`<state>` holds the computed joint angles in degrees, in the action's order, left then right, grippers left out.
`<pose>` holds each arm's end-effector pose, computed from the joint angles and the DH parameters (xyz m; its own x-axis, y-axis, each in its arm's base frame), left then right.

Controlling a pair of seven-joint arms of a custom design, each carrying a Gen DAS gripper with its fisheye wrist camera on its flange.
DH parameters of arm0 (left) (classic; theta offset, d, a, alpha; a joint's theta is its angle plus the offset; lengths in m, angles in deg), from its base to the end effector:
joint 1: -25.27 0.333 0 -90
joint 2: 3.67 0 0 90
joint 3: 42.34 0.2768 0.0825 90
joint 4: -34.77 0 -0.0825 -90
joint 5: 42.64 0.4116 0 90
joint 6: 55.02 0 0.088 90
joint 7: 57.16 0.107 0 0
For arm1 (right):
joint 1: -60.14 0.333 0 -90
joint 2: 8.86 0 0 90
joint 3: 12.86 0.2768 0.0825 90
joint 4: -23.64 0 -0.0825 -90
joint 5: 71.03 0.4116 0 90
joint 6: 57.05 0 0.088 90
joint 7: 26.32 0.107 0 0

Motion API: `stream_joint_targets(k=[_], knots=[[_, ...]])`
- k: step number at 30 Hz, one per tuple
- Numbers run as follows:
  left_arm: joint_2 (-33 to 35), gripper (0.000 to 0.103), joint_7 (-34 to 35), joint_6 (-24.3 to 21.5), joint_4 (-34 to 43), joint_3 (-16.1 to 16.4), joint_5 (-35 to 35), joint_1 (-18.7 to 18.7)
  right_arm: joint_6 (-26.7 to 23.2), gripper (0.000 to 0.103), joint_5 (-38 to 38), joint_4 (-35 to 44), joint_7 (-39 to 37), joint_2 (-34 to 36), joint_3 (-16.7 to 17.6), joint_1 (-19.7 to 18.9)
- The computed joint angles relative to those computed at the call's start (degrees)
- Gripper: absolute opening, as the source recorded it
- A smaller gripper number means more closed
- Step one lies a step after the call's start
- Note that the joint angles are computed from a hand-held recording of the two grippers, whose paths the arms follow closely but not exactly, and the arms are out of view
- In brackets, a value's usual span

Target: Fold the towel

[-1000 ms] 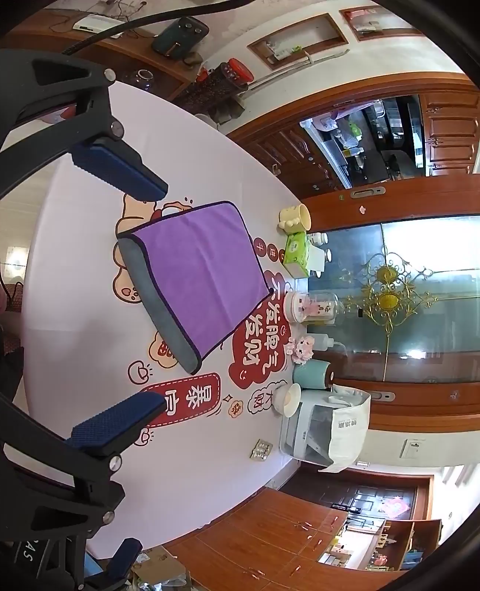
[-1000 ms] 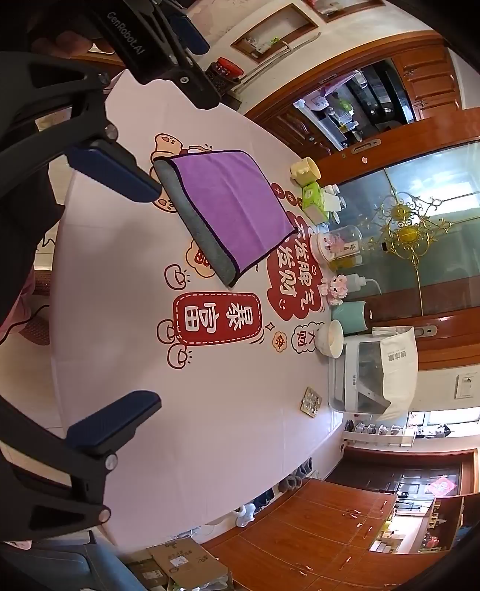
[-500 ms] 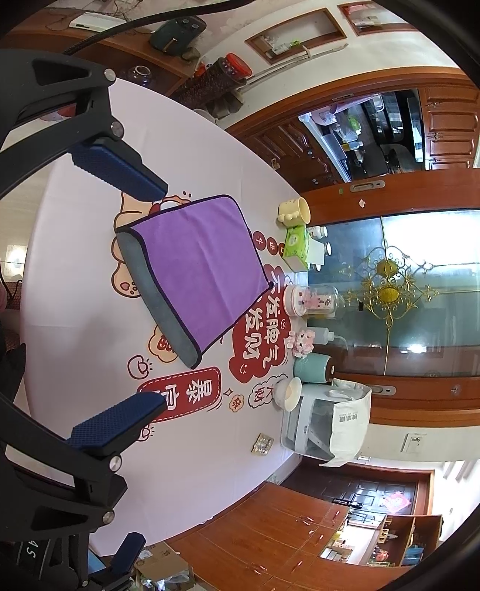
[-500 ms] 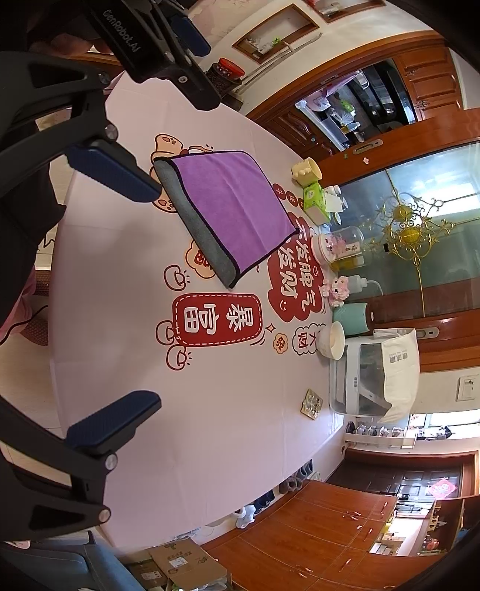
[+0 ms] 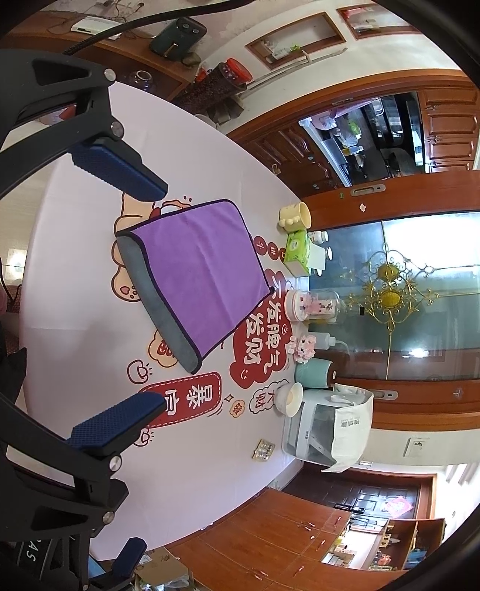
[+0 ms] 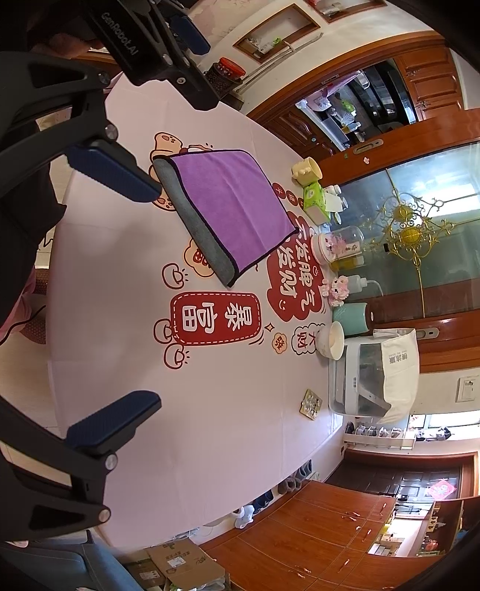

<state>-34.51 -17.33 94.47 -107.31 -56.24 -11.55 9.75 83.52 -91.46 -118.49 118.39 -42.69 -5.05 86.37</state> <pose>0.4100 -0.2495 0.4995 -0.0133 -0.9992 -0.0374 -0.6879 0.0363 -0.7249 0.3825 0.2620 0.5120 -0.0987 -0.9844 -0.1459 -0.7867 0.1670 -0.5944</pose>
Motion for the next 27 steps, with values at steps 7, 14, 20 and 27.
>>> stream_joint_targets(k=[7, 14, 20, 27], knots=[[0.0, 0.102, 1.2, -0.6, 0.0, 0.7, -1.3, -0.5, -0.3, 0.102, 0.9, 0.7, -1.0, 0.7, -0.7, 0.0], [0.0, 0.102, 4.5, -1.4, -0.1, 2.1, -3.7, -1.1, -1.3, 0.102, 1.8, 1.9, -0.4, 2.0, -0.4, 0.1], [0.1, 0.102, 8.8, -1.7, -0.4, 3.8, -6.7, -1.7, -3.7, 0.102, 2.4, 2.9, 1.1, 2.3, 0.3, 0.2], [0.0, 0.102, 13.3, -0.5, -1.7, 5.7, -9.9, -1.6, -5.4, 0.102, 2.5, 4.9, 2.1, 3.6, 0.6, 0.7]])
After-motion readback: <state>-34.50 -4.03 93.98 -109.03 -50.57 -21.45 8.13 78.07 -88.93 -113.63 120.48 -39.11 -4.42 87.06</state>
